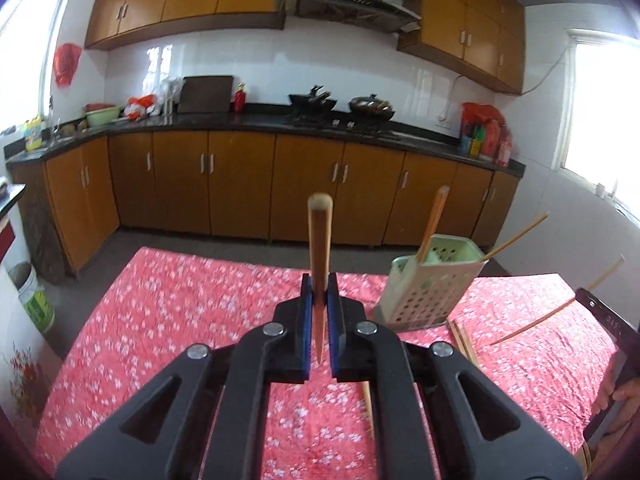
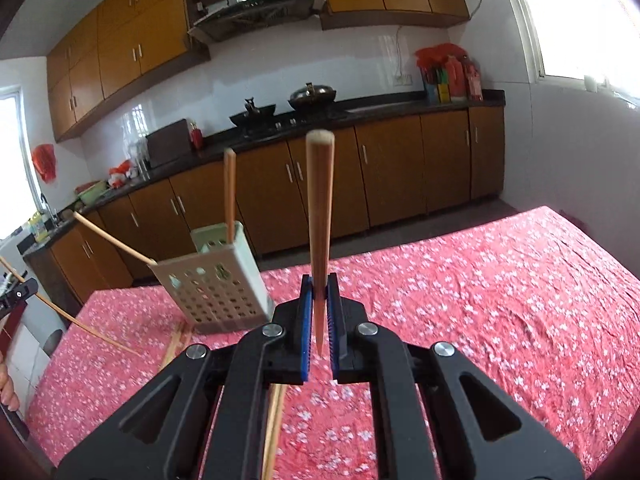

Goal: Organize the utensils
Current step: 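Raise the chopstick in the right tool above the holder while the left tool raises its chopstick, then open the right tool to drop the chopstick into the holder while the left tool opens too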

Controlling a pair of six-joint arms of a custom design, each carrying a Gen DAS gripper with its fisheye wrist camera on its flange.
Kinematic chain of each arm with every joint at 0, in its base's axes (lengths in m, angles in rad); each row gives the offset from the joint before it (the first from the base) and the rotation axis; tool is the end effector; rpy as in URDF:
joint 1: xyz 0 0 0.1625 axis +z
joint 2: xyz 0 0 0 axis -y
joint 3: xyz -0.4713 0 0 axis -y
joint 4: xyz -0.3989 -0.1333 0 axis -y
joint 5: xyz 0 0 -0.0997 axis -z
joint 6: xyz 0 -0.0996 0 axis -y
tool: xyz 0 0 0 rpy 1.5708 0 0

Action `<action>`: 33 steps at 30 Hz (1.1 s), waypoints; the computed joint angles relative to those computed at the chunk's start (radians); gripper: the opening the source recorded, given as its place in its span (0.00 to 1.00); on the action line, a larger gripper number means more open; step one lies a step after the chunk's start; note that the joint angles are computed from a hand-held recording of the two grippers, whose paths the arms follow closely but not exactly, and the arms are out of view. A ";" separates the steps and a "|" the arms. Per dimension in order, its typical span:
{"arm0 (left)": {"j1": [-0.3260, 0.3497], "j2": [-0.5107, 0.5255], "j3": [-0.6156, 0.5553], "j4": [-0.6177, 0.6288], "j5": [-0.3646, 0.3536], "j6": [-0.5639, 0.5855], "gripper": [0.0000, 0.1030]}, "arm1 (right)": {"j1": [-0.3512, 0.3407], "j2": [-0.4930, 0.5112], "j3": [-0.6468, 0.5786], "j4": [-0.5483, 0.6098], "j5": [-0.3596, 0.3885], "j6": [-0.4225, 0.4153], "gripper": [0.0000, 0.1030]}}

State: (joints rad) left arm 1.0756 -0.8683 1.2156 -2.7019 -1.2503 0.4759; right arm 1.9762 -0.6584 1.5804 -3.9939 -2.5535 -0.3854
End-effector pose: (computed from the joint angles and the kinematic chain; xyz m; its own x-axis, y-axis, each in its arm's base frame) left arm -0.2433 -0.7971 0.3899 -0.6820 0.5124 -0.5218 0.7302 0.4369 -0.5253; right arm 0.3129 -0.6012 0.2286 -0.7654 0.4800 0.4287 -0.3402 0.2638 -0.9026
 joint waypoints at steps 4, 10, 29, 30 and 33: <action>-0.018 -0.011 -0.003 0.009 -0.047 0.003 0.08 | 0.021 -0.001 -0.031 0.010 0.064 -0.007 0.07; -0.052 -0.015 0.007 -0.033 -0.140 -0.015 0.08 | 0.051 0.031 -0.133 -0.026 0.162 -0.104 0.07; -0.088 0.221 -0.212 -0.115 -0.145 -0.041 0.08 | -0.020 0.101 -0.345 0.213 0.196 -0.051 0.08; -0.088 0.233 -0.221 -0.108 -0.134 -0.035 0.08 | -0.019 0.102 -0.344 0.222 0.193 -0.043 0.08; -0.085 0.254 -0.242 -0.082 -0.117 -0.029 0.08 | -0.021 0.106 -0.348 0.255 0.181 -0.025 0.08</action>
State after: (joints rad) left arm 0.9909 -0.6142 0.9741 -2.7836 -1.3669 0.4466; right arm 1.9552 -0.5528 1.2319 -3.7392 -2.3723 -0.4102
